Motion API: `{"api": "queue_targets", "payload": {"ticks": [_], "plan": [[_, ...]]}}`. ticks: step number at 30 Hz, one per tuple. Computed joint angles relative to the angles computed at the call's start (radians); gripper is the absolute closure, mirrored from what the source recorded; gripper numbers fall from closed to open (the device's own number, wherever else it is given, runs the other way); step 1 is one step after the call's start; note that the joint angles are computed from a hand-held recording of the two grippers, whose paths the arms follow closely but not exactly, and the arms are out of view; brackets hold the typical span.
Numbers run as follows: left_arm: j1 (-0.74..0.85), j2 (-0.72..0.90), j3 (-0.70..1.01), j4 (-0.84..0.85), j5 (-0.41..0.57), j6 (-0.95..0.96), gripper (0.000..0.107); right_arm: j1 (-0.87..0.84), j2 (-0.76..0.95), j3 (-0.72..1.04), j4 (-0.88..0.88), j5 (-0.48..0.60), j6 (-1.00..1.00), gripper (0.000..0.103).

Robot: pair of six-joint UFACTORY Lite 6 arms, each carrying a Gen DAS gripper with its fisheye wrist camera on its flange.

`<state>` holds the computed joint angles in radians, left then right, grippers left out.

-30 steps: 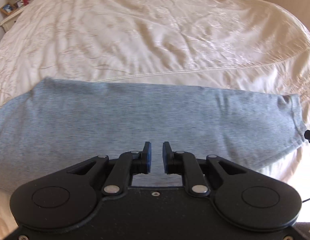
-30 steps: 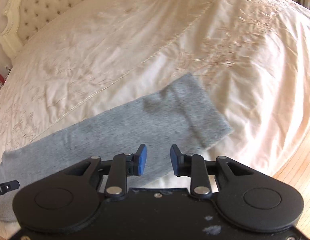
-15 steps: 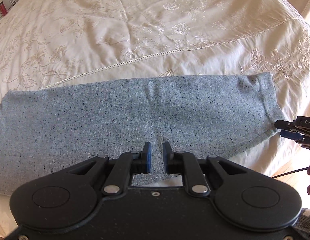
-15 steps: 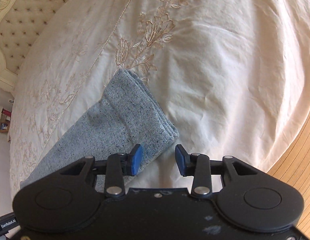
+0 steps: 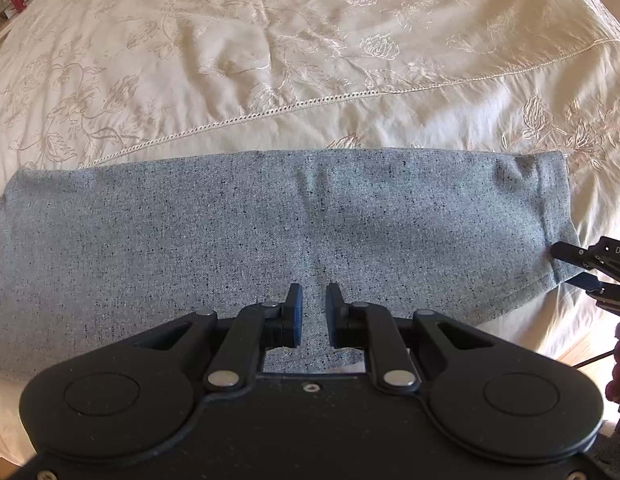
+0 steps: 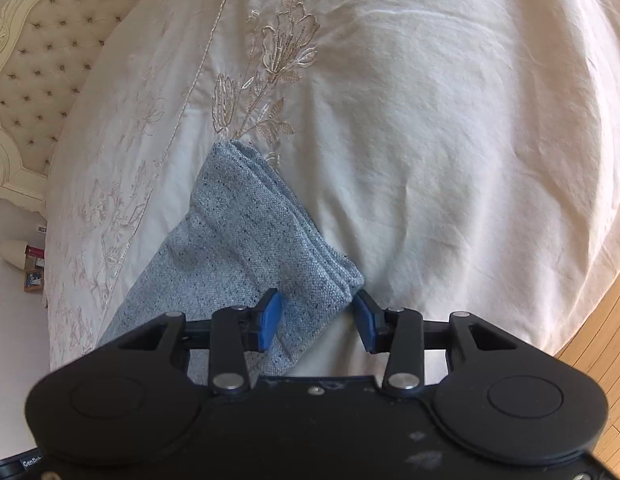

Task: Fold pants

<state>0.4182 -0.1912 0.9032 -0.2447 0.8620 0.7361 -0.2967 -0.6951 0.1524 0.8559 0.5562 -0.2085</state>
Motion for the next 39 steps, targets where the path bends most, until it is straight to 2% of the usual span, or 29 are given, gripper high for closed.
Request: {"api": "queue_targets", "payload": {"ticks": [1,2,4,9,13,18,20,24,28,31,37,39], "plan": [[-0.015,0.006,0.003,-0.004,-0.003,-0.001,0.085,-0.007,0.031,0.020,0.018,0.000,-0.033,0.059],[-0.033,0.014,0.006,-0.007,-0.010,-0.008,0.085,0.006,0.079,0.058,0.034,-0.007,-0.055,0.064],[-0.075,0.037,0.017,-0.014,-0.031,-0.022,0.085,0.035,0.113,0.111,0.032,-0.013,-0.075,0.093],[-0.189,0.179,0.081,-0.005,-0.150,-0.107,0.085,0.085,0.086,0.222,-0.098,0.042,0.010,0.092],[-0.241,0.365,0.188,0.089,-0.249,-0.294,0.085,0.106,0.072,0.285,-0.114,0.067,0.038,0.092],[-0.269,0.573,0.338,0.170,-0.251,-0.364,0.085,0.122,0.050,0.342,-0.149,0.113,0.073,0.092],[-0.259,0.565,0.366,0.141,-0.226,-0.350,0.085,0.131,0.045,0.354,-0.169,0.121,0.092,0.092],[-0.189,0.445,0.338,0.043,-0.182,-0.277,0.085,0.161,0.049,0.366,-0.188,0.113,0.119,0.092],[-0.112,0.308,0.214,-0.004,-0.134,-0.173,0.085,0.186,0.048,0.382,-0.205,0.106,0.149,0.092],[-0.102,0.246,0.097,0.054,-0.171,-0.175,0.085,0.209,0.058,0.393,-0.219,0.091,0.174,0.092],[-0.119,0.334,0.038,0.103,-0.251,-0.175,0.087,0.285,0.063,0.431,-0.318,0.072,0.293,0.092],[-0.117,0.359,0.071,0.078,-0.237,-0.139,0.089,0.352,0.059,0.450,-0.408,0.057,0.405,0.092]]}}
